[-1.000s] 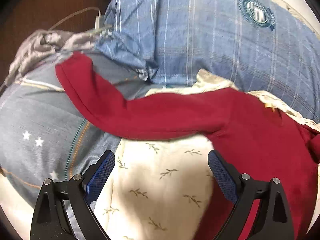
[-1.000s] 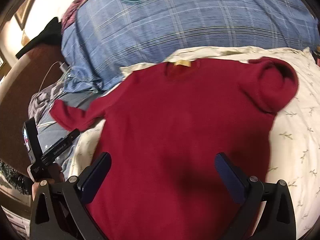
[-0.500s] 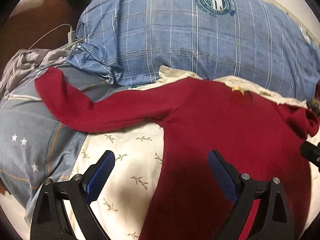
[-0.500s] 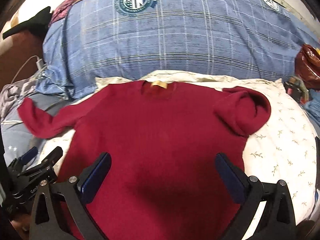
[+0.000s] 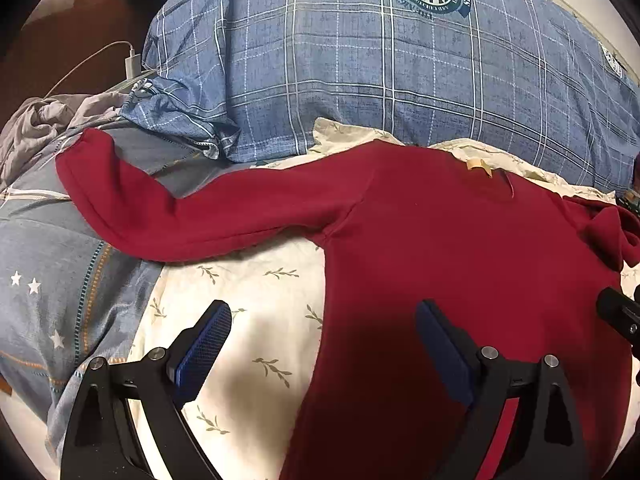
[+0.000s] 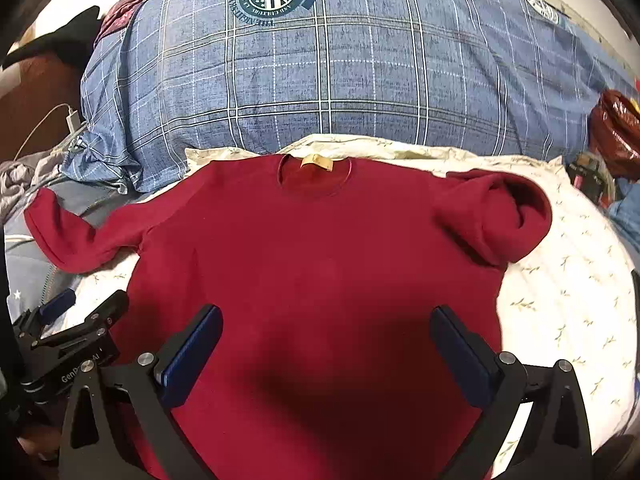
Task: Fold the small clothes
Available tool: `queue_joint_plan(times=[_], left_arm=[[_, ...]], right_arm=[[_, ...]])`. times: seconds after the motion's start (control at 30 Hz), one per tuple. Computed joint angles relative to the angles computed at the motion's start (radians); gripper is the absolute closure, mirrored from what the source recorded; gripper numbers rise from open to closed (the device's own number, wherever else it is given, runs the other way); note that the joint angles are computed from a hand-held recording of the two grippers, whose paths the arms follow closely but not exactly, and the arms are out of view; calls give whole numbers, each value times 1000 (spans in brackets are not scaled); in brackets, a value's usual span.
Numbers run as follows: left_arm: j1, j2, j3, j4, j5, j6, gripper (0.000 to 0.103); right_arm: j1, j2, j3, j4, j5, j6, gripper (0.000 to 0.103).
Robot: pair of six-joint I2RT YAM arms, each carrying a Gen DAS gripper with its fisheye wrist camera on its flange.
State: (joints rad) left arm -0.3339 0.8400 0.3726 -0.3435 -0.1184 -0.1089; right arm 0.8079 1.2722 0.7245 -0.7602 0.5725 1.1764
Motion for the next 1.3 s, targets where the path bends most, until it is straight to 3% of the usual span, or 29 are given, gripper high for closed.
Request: queue_joint_plan(times=[0.27,0.6,1.3], left_arm=[[1,16,-8,25,-3,-2,10],[1,35,-19,49,-1,10,10],[8,125,-19,128,12,24,10]], right_arm=[[-8,-4,-33,32,-19,43,0],[-35,1,-65,119,-103,-4,0],[-66,62,-64,133,-97,-14,0]])
